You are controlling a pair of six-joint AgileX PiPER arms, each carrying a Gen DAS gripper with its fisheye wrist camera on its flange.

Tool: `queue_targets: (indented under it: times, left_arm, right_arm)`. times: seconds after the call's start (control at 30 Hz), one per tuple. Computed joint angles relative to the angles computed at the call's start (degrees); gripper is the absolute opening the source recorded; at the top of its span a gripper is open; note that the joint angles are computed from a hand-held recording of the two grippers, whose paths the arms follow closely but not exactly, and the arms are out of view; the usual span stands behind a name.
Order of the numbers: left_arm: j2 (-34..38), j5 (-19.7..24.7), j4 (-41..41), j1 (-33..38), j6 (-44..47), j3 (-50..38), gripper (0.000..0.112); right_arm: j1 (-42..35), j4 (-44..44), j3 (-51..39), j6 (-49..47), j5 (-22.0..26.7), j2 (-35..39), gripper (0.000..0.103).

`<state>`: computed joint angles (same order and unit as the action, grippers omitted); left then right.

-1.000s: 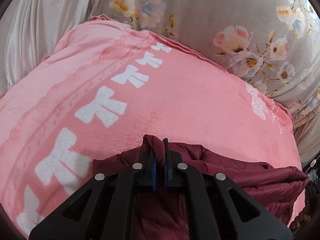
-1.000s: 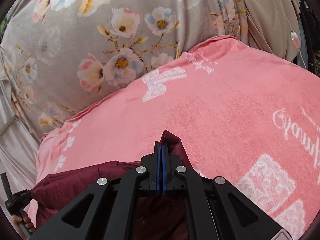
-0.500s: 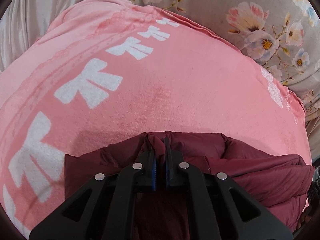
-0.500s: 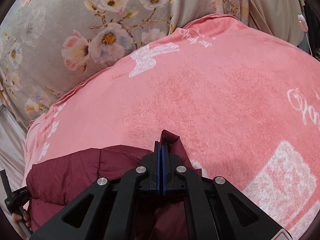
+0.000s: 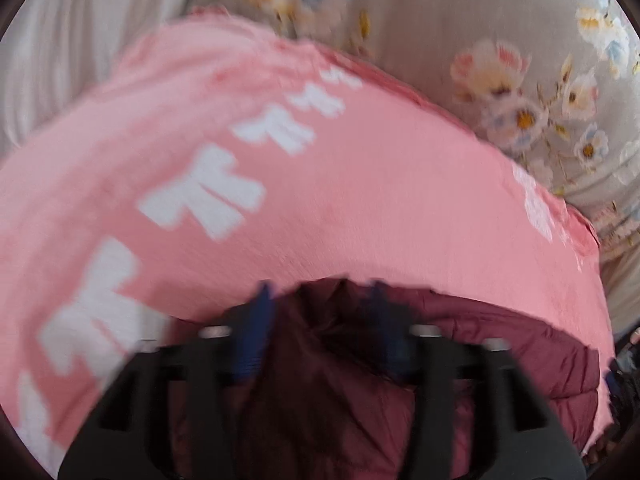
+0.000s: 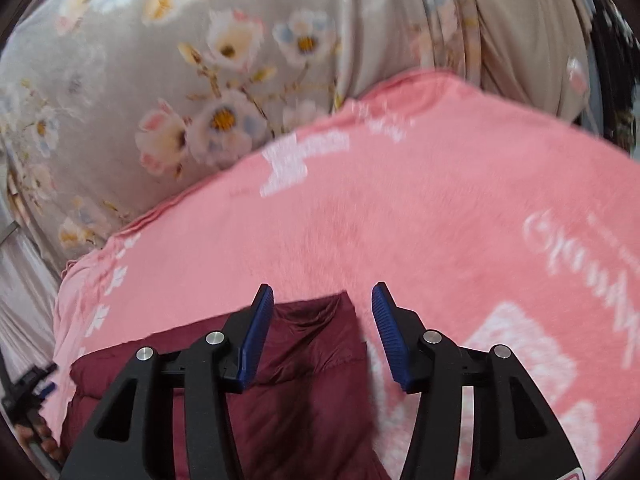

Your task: Fold large clothes

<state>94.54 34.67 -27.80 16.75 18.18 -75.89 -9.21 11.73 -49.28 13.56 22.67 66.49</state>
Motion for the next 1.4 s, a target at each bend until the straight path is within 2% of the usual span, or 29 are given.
queue_targets:
  times: [0.03,0.07,0.2,0.27,0.37,0.4,0.5,0.57,0.7,0.8,0.83,0.87,1.0,1.17,1.4]
  left_arm:
    - [-3.85,-2.21,-1.0,1.15,0.98,1.95,0.076]
    - [-5.94,-2.13,-2.01,2.1,2.23,2.16,0.076]
    - [-12.73,5.52,-8.42,4.85,8.47,0.05,0.074]
    - [-15.02,8.47,-8.87,3.02,9.48,-0.25,0.071]
    - [-14.56,13.18,-7.87,-3.65,8.78,-1.15,0.064]
    - [-14.11,13.13,-6.65,-5.82,7.66,-0.94,0.062]
    - [-10.7,8.88,3.22,-15.64,0.35,-0.12,0.061]
    - [-7.63,6.84,8.63,-19.6,-3.82,-0.35,0.06]
    - [-0.59,4.39,16.97,-23.04,-10.61,-1.8,0.054]
    - [1.96,2.74,19.75,-22.9,-12.86,-1.13,0.053]
    - [2.07,2.61,19.4,-22.63,-12.74,-0.84,0.053]
    - [2.59,2.42,18.71,-22.22,-12.27,-0.97,0.053]
    - [4.57,2.32,20.49,-22.28,-14.19,-2.9,0.053]
    - [6.35,-0.41,22.97,-22.72,-16.93,-2.16,0.053]
    - [6.63,-4.69,26.29,-23.82,-20.0,0.27,0.053]
  right_arm:
    - [0.48,-2.38,0.03,1.09,1.14,-3.11,0.052]
    - [1.31,-4.35,-0.26,2.07,2.18,-5.02,0.052]
    - [10.89,-13.99,-1.71,9.6,5.87,-11.16,0.052]
    - [17.78,-18.09,-3.6,14.01,7.64,-9.68,0.047]
    - [27.16,-24.98,-6.5,20.83,8.44,-3.52,0.043]
    - [29.25,-26.53,-7.27,22.12,8.46,-1.19,0.043]
    - [32.64,-26.95,-10.6,22.69,8.14,6.37,0.043]
    - [33.26,-27.1,-11.82,23.17,7.79,10.03,0.043]
    - [31.81,-24.57,-13.06,21.13,7.39,15.54,0.043]
    - [30.41,-20.99,-13.13,17.64,6.2,18.14,0.02]
    - [29.88,-18.37,-13.3,14.83,5.44,18.92,0.007]
    - [29.99,-17.85,-13.9,14.22,5.24,19.62,0.001]
    - [33.11,-27.39,-17.1,22.16,6.5,22.27,0.001]
    - [32.6,-24.11,-19.6,19.1,6.84,27.43,0.0]
    - [32.69,-24.08,-18.66,19.38,5.25,29.16,0.0]
